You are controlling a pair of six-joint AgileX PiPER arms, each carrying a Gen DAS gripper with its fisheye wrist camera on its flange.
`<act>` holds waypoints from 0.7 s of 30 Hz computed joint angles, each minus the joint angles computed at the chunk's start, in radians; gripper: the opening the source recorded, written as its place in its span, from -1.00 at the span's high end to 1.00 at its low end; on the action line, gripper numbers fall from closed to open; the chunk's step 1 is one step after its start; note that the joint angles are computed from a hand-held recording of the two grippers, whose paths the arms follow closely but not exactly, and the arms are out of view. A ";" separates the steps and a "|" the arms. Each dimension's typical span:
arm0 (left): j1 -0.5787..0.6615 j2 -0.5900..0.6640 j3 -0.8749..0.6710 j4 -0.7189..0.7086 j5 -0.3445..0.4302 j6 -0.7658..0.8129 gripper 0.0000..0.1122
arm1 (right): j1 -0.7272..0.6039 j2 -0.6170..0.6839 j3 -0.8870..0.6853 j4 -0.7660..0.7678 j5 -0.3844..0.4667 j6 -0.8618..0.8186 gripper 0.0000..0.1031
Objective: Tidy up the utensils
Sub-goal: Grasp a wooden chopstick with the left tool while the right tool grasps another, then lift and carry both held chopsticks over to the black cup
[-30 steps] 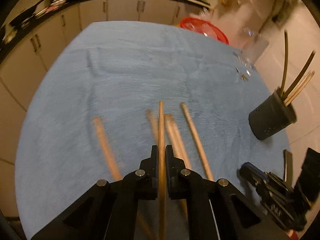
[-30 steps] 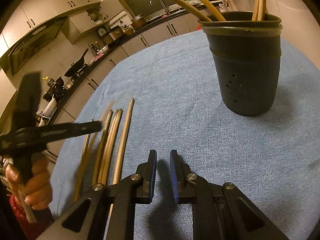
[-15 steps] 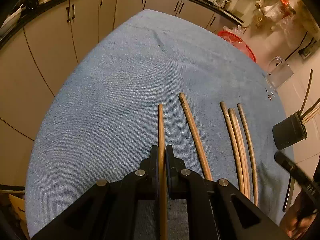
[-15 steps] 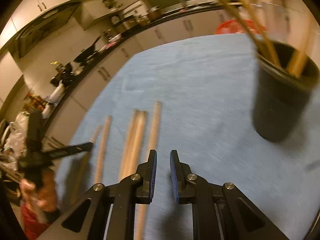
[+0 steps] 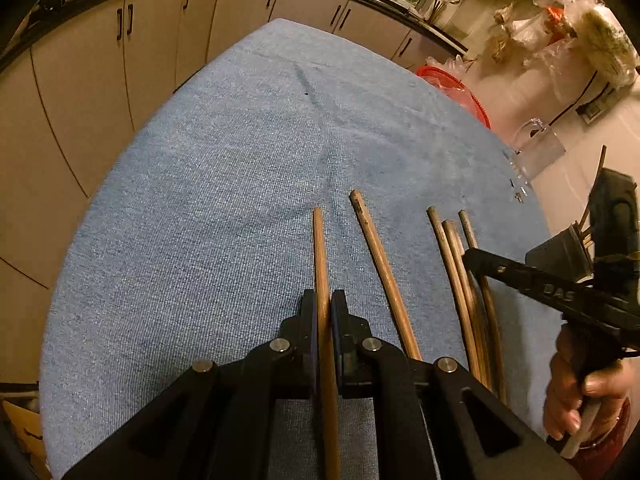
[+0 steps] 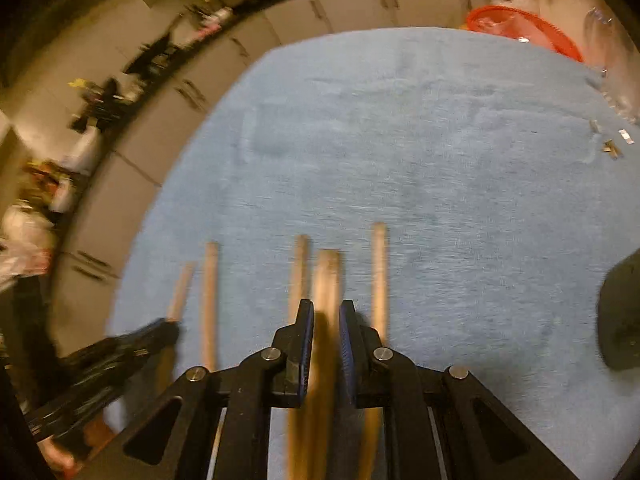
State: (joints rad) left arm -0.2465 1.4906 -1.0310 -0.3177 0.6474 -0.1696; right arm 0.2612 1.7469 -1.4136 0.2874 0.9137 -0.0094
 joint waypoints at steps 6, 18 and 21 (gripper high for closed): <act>0.031 0.022 -0.039 -0.039 0.054 0.052 0.87 | 0.042 0.049 -0.077 -0.094 0.041 0.058 0.72; -0.050 0.221 -0.334 0.241 0.195 -0.142 0.89 | 0.122 0.229 -0.355 -0.286 0.182 0.166 0.84; -0.029 0.173 -0.274 0.167 0.137 -0.087 0.90 | 0.055 0.170 -0.267 -0.129 0.103 0.080 0.85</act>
